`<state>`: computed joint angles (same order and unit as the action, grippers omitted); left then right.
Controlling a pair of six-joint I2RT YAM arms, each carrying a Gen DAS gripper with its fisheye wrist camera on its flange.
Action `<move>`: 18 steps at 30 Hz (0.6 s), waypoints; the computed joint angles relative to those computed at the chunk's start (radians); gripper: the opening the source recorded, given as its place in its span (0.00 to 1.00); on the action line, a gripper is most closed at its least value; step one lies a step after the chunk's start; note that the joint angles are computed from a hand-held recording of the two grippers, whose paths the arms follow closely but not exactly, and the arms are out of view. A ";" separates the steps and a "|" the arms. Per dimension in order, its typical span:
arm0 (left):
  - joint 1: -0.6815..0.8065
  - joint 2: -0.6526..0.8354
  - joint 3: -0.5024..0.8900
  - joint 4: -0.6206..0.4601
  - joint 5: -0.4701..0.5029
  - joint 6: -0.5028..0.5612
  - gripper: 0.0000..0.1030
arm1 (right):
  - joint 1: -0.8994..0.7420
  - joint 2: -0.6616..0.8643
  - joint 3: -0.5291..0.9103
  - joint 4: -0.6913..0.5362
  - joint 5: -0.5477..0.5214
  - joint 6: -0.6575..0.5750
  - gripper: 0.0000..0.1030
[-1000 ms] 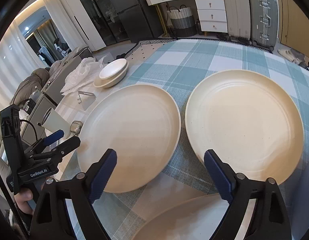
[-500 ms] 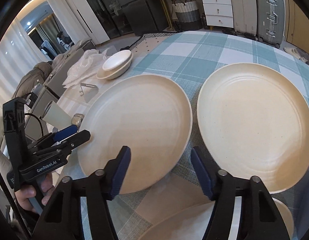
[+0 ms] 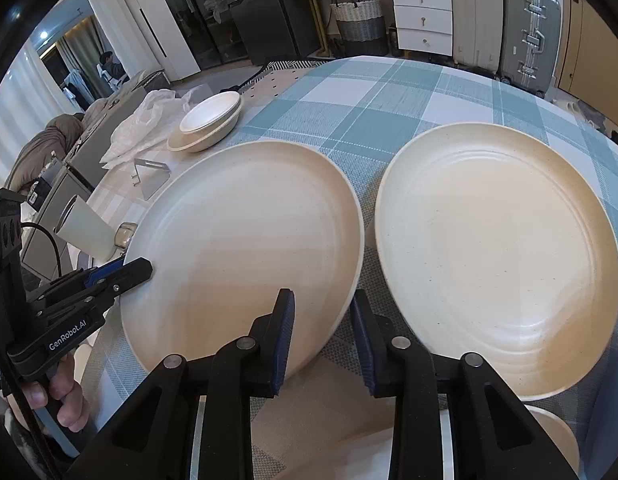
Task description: Organize plates and bowls
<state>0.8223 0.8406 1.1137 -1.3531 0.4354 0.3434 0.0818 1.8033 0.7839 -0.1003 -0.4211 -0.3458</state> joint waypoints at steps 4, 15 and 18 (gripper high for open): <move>-0.001 -0.013 0.001 0.004 -0.009 0.001 0.15 | 0.002 -0.016 -0.018 0.024 0.011 -0.001 0.21; 0.027 -0.039 0.036 -0.025 -0.001 0.030 0.15 | -0.004 -0.058 -0.047 0.040 0.000 -0.003 0.21; 0.051 -0.041 0.058 -0.048 0.015 0.052 0.15 | -0.012 -0.082 -0.061 0.038 -0.009 -0.008 0.21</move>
